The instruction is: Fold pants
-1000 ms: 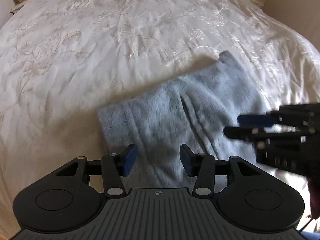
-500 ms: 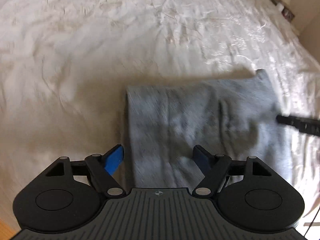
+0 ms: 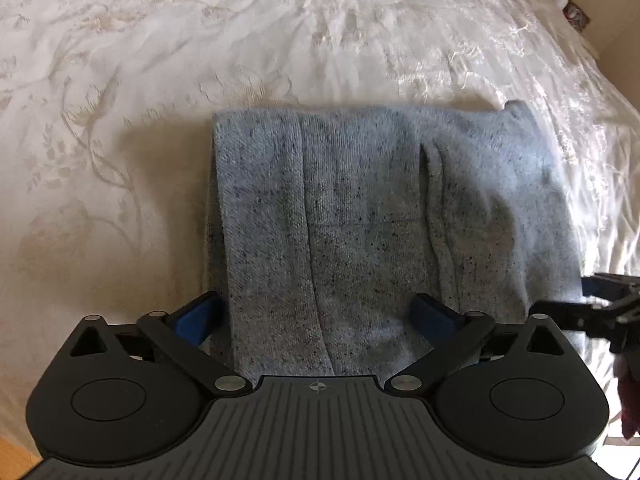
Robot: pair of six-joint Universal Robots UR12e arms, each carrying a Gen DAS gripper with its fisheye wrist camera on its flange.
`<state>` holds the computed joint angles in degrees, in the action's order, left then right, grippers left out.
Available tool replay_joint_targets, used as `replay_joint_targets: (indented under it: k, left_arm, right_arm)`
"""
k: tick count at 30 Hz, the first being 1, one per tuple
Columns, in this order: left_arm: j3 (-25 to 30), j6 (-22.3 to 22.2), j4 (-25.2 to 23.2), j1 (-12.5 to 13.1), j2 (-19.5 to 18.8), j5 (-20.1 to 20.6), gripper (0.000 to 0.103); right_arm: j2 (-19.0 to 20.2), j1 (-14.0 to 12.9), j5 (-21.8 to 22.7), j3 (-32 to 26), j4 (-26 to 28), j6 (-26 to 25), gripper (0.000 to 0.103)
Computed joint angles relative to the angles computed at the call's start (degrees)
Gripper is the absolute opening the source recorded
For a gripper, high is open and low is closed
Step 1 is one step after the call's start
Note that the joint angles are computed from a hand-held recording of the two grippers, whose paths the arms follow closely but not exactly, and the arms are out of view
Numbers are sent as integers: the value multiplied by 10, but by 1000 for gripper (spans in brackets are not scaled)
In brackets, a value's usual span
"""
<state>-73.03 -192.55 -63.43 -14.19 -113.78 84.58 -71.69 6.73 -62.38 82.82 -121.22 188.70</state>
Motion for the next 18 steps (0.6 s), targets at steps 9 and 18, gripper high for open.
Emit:
replay_joint_targets:
  k: [9, 18]
  left_arm:
    - [-15, -11, 15, 14, 18, 11, 102]
    - [-4, 28, -4, 42, -9, -119, 103]
  right_arm:
    - [15, -2, 1, -17, -14, 13, 103]
    - [27, 9, -36, -27, -27, 67, 103]
